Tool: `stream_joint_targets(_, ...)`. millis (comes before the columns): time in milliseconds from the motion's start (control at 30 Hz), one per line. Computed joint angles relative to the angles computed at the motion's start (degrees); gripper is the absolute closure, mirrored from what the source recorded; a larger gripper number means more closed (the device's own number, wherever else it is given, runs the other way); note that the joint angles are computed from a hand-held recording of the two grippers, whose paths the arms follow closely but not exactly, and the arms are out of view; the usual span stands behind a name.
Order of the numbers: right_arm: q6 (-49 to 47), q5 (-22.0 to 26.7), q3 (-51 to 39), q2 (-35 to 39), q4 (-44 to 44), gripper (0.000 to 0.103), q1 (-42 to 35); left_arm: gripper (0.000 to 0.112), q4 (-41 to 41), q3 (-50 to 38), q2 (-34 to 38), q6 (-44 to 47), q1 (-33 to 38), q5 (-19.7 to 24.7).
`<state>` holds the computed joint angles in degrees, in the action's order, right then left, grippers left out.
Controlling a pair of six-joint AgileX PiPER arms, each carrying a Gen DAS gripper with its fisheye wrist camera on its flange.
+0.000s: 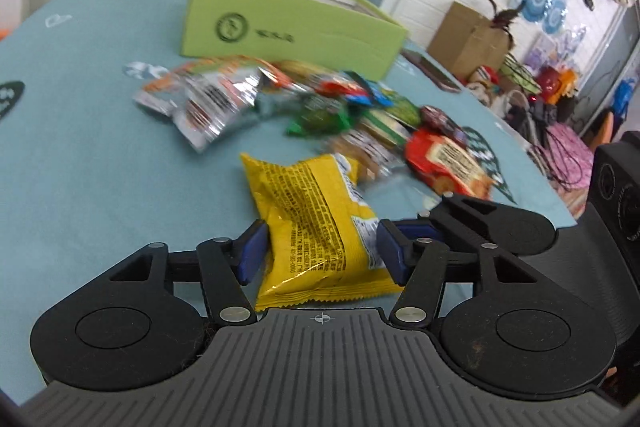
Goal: Organize snacks
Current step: 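Grasp the large yellow snack bag with the left gripper, then carry the large yellow bag into the lime-green box and release it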
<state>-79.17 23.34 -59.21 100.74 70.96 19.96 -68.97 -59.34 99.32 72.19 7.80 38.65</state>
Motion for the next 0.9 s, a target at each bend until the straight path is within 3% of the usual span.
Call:
stream_joint_targets(233,-14.98,-3.88,8.14,-4.89,15.60,0.001,-2.30,0.057,-0.08,2.92,-4.03,-2.58,-4.70,-8.63)
stream_joint_targets(333,-18.95,-2.98,7.60,-3.12,19.97,0.002,-3.01,0.056,4.05,-0.17,-1.16,-7.93,-3.89,-5.67)
stream_joint_targets(367,-19.51,-2.96,7.16,-2.17,20.62,0.013,-2.83,0.058,3.66,-0.58,-0.10,-8.11,-3.36,-4.10)
stream_joint_targets(400,-22.37,-3.30,7.20,-1.69,23.18,0.017,-2.39,0.064,1.92,-0.72,0.73,-7.03,-2.60,-2.21)
stream_joint_targets(433,-23.91,-5.39,7.12,-1.88,23.85,0.026,-1.04,0.082,-0.53,-0.56,1.30,-5.29,-1.62,0.33)
stream_joint_targets(467,-23.16,-8.05,6.93,-2.41,22.52,0.036,0.21,0.085,-0.94,-0.45,1.08,-5.74,-1.39,0.59)
stream_joint_targets(533,-17.77,-6.57,5.92,-2.88,17.58,0.040,-0.69,0.086,-0.75,-0.68,0.21,-5.97,-1.16,0.22)
stream_joint_targets(600,-13.60,-3.46,4.33,-3.09,14.16,0.040,-2.54,0.086,-1.03,-1.28,-0.64,-6.06,-0.46,1.34)
stream_joint_targets(733,-12.02,-3.70,-0.33,-2.83,12.08,0.040,-2.71,0.084,-1.63,-4.73,-1.64,-6.53,-0.79,1.15)
stream_joint_targets(900,-1.28,-2.92,-16.02,4.48,-1.18,0.039,-3.72,0.082,2.56,-19.81,4.74,-13.13,-2.10,0.85)
